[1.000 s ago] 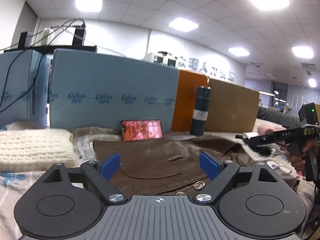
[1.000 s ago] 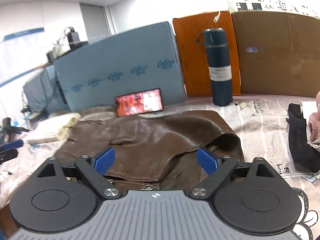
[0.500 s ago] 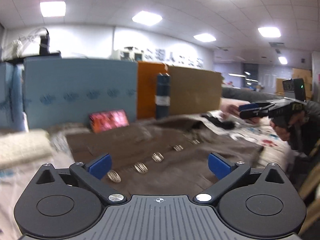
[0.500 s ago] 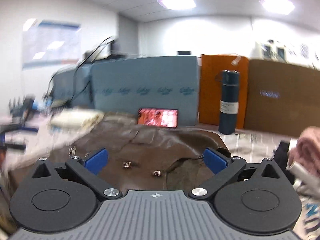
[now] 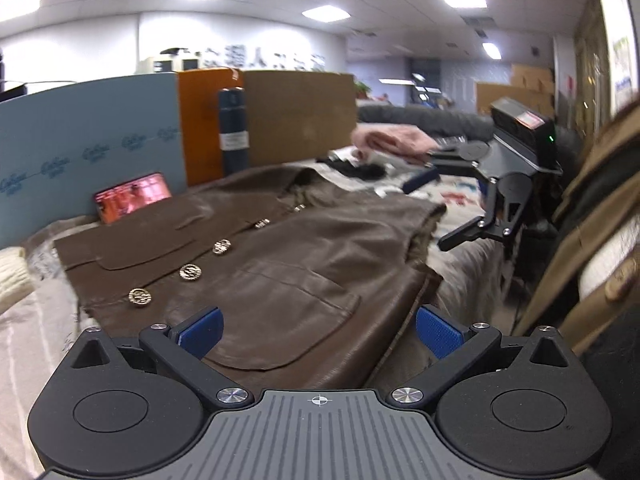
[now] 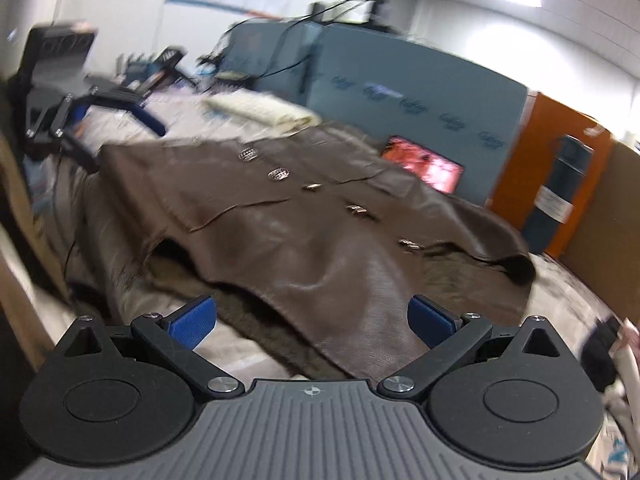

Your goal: Fold clothes

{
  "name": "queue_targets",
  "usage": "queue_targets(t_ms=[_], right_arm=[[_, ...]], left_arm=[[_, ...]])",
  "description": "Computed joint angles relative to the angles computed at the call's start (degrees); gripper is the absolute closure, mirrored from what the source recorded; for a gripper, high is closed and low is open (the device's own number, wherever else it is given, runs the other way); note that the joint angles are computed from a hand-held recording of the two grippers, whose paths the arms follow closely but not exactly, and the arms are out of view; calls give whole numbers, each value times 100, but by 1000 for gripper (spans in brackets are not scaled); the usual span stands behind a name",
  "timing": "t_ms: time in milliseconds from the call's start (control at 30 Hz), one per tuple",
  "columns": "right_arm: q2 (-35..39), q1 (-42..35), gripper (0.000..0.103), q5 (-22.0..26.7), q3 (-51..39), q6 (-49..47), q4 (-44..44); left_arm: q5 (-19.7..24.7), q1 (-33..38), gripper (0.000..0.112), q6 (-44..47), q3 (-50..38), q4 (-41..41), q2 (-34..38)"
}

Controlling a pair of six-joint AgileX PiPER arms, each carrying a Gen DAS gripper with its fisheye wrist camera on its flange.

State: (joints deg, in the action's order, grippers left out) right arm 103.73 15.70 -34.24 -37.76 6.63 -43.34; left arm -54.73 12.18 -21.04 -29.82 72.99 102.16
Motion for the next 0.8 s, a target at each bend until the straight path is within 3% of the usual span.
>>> queue_targets(t_ms=[100, 200, 300, 367, 467, 533, 567, 600, 700, 767, 800], right_arm=[[213, 122, 0, 95, -407, 711, -1166], [454, 258, 0, 56, -793, 1360, -2067], [718, 517, 0, 78, -1075, 1256, -2050], [930, 722, 0, 135, -1338, 991, -1916], [1149, 834, 4, 19, -1728, 1101, -2054], [1225, 875, 14, -62, -1920, 1181, -2088], [1264, 859, 29, -127, -2032, 1399, -2257], [1305, 811, 50, -223, -2157, 1766, -2551], [1379, 676, 84, -564, -2432, 2512, -3169], [1381, 605, 88, -780, -2549, 2772, -3395], [1372, 562, 89, -897, -2577, 2822, -3401]], left_arm=[[122, -98, 9, 6, -4, -26, 0], [605, -428, 9, 550, 121, -602, -74], [624, -605, 11, 1496, 277, -1187, -43], [360, -516, 13, 1539, 234, -1066, 52], [305, -494, 15, 1542, 177, -1045, 113], [299, -450, 19, 1537, 138, -1001, 181], [222, -383, 23, 1460, 99, -910, 259], [146, -317, 27, 1382, 57, -821, 337], [171, -257, 50, 1096, -141, -648, 521], [320, -281, 64, 1406, -109, -892, 475], [364, -245, 65, 1497, -93, -971, 435]])
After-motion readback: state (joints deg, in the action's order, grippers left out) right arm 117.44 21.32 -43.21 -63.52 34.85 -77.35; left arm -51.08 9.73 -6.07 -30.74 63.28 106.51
